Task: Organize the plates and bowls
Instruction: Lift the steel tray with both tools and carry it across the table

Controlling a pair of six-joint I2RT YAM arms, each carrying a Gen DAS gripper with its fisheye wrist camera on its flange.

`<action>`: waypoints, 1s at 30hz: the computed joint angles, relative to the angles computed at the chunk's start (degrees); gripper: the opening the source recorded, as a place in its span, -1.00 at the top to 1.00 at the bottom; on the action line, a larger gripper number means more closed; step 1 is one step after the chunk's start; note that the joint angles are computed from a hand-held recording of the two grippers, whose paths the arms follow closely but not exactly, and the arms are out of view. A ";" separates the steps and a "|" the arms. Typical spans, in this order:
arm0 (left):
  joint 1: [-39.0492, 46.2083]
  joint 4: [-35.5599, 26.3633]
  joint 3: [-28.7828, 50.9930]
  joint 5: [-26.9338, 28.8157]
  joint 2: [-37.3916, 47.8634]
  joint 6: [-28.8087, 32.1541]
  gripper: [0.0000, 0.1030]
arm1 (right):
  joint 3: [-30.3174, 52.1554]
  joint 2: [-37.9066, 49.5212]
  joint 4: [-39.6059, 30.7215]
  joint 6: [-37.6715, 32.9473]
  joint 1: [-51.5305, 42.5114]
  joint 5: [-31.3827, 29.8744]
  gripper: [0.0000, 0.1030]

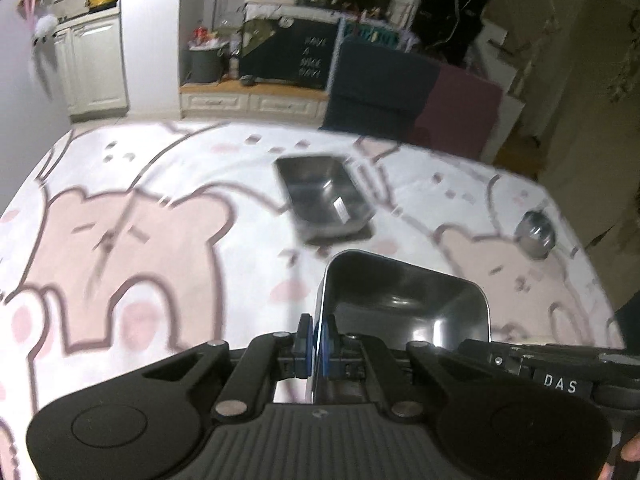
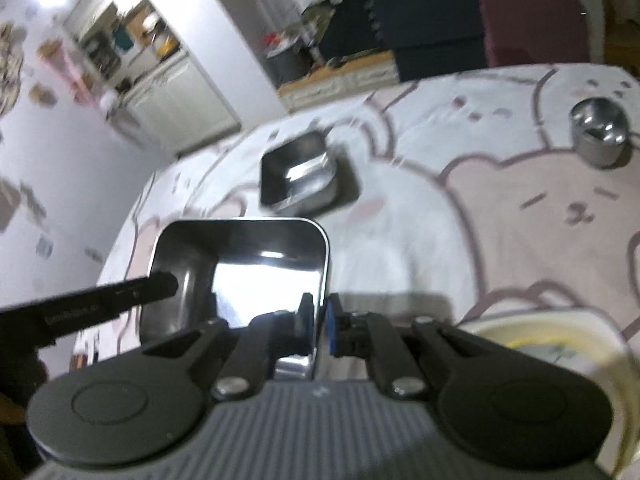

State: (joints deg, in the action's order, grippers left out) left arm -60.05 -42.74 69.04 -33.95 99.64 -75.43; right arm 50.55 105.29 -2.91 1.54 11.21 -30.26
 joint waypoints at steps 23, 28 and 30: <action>-1.66 3.78 -14.71 11.03 -2.29 -3.32 0.91 | -0.85 6.07 -3.57 -4.47 15.46 10.62 0.82; -1.32 4.98 -15.92 11.52 -2.89 -2.93 0.90 | 0.06 6.85 -3.98 -4.25 16.12 10.59 0.82; -1.11 5.52 -16.07 11.89 -2.66 -2.47 0.90 | 1.14 8.20 -3.95 -3.97 16.61 11.01 0.82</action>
